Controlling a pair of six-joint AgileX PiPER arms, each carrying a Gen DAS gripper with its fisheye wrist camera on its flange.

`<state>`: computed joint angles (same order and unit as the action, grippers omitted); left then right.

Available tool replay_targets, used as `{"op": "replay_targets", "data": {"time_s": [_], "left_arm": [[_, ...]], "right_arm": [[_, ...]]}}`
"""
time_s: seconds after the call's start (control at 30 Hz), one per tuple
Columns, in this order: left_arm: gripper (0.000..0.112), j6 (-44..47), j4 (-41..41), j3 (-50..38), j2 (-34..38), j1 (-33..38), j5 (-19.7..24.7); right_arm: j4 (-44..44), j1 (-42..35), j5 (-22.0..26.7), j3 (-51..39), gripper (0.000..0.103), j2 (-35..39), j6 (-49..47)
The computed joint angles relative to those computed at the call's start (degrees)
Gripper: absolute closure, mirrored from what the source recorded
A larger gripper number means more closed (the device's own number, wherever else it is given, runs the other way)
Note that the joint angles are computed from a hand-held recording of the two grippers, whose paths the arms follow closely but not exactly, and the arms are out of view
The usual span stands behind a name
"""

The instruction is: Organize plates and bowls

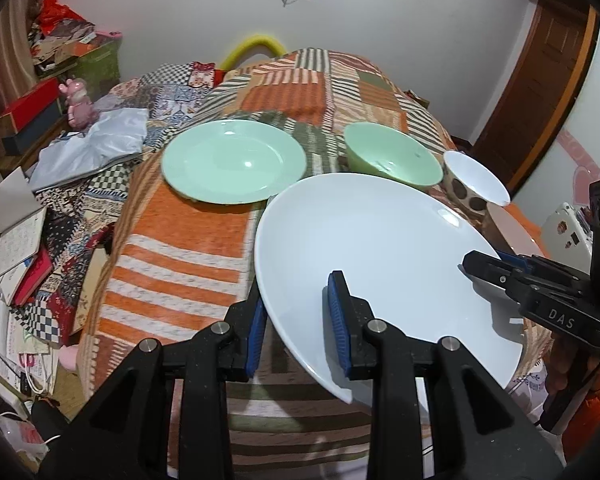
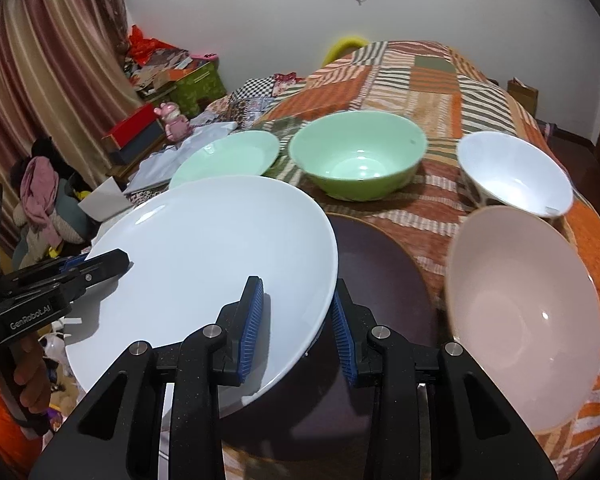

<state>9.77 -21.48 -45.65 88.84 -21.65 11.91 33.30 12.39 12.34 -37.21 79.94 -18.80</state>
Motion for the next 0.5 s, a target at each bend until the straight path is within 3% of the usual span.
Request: {"op": "replay_targets", "data": {"time_s": [0.17, 0.27, 0.33, 0.5], "left_arm": [[0.082, 0.0, -0.3, -1.6, 1.9, -1.9, -0.1], [0.082, 0.2, -0.6, -2.5, 3.5, -2.9, -0.1], [0.082, 6.2, -6.7, -3.0, 4.8, -2.7, 0.3], [0.082, 14.4, -15.3, -4.0, 7.1, -2.3, 0.9]], "right_arm": [[2.1, -2.2, 0.1, 2.0, 0.072, -1.2, -2.5], [-5.5, -2.2, -0.8, 3.1, 0.073, -1.9, 4.6], [-10.6, -2.1, -1.3, 3.8, 0.073, -2.5, 9.5], [-10.2, -2.9, -1.4, 4.7, 0.073, -3.2, 9.7]]}}
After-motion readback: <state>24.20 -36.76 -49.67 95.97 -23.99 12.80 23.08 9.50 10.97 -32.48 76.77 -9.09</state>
